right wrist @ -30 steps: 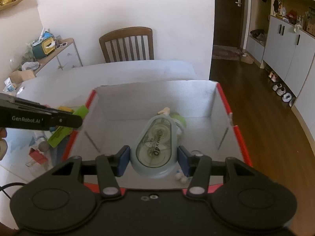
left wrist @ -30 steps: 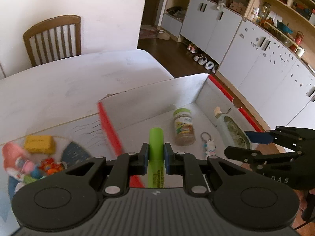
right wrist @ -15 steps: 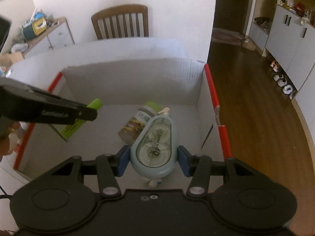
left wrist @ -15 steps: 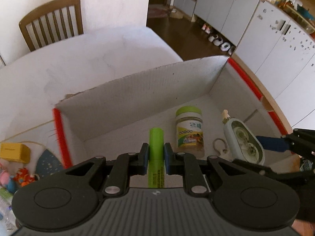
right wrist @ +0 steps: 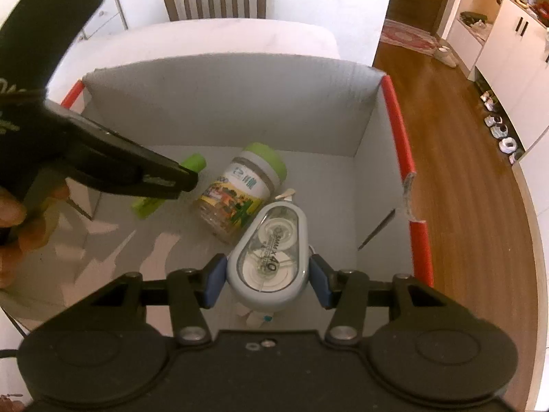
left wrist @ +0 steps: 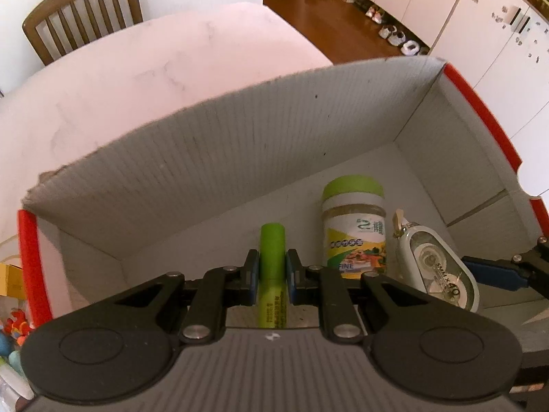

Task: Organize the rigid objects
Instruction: 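Carry the highlighter into the shoebox with the left gripper while the right carries the tape dispenser there, then open both grippers to drop the highlighter and tape dispenser in the shoebox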

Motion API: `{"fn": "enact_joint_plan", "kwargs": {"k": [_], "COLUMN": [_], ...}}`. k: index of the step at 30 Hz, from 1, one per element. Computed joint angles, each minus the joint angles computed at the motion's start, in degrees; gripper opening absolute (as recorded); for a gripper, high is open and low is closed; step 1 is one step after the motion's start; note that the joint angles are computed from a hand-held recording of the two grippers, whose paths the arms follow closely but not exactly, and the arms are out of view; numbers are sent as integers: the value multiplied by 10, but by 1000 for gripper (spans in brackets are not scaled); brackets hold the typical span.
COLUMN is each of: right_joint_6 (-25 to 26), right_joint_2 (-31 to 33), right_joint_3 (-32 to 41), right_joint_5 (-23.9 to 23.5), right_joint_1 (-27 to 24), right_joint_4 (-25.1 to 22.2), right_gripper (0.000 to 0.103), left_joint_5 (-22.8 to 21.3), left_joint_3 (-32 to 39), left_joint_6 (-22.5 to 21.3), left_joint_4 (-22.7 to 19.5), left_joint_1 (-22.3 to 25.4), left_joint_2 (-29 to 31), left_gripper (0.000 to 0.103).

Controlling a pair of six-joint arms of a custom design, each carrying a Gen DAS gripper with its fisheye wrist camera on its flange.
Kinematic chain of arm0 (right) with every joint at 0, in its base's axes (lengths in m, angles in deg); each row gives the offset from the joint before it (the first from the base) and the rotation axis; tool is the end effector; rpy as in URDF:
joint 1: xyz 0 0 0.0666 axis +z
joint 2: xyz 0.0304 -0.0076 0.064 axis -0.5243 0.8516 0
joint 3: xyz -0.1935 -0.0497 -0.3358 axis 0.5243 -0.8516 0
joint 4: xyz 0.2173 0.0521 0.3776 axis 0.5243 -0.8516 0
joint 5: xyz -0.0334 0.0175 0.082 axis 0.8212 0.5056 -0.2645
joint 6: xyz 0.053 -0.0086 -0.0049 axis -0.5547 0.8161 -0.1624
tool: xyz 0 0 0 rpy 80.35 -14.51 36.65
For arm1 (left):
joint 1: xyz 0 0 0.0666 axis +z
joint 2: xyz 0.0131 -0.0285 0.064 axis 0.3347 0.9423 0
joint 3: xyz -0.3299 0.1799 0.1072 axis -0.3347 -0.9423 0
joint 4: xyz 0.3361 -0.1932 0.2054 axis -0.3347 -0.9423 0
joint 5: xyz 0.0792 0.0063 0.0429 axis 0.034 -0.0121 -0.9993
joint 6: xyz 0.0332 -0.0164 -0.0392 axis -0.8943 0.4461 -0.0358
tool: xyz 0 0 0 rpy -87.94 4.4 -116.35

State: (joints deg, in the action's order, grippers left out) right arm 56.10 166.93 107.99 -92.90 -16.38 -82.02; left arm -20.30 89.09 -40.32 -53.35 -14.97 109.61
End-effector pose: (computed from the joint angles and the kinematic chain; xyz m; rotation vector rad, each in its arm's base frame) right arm 0.5851 0.1670 0.4141 -1.0059 2.5066 0.2441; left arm 0.5896 -0.3962 0.3996 -0.3150 2.7326 -0.0369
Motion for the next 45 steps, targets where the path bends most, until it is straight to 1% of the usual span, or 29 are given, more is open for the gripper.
{"fn": "enact_joint_plan", "kwargs": {"k": [11, 17, 19, 21, 23, 28, 30, 36, 40, 45], "right_joint_6": [-6, -5, -6, -2, 0, 5, 4, 2, -2, -12], "right_joint_2": [11, 20, 18, 11, 7, -3, -12, -25, -40, -62], "right_joint_3": [11, 23, 19, 7, 3, -6, -14, -23, -33, -46], "right_joint_5": [-4, -3, -3, 0, -1, -8, -9, -24, -37, -47], "right_joint_1": [0, -1, -1, -1, -2, -4, -3, -10, -14, -11], "right_joint_4": [-19, -26, -19, -2, 0, 5, 14, 27, 39, 48], "right_gripper": [51, 52, 52, 52, 53, 62, 63, 63, 63, 64], "left_joint_5": [16, 19, 20, 18, 14, 14, 12, -5, -12, -32], "left_joint_3": [4, 27, 26, 26, 26, 11, 2, -3, -32, -64], "left_joint_6": [4, 5, 6, 8, 8, 12, 13, 20, 21, 19], "left_joint_4": [-4, -14, -12, -14, -14, -6, -2, -10, 12, 34], "left_joint_1": [3, 7, 7, 7, 6, 2, 0, -7, -12, -20], "left_joint_2": [7, 20, 19, 18, 17, 5, -3, -20, -48, -79], "left_gripper": [16, 16, 16, 16, 16, 16, 16, 16, 16, 16]}}
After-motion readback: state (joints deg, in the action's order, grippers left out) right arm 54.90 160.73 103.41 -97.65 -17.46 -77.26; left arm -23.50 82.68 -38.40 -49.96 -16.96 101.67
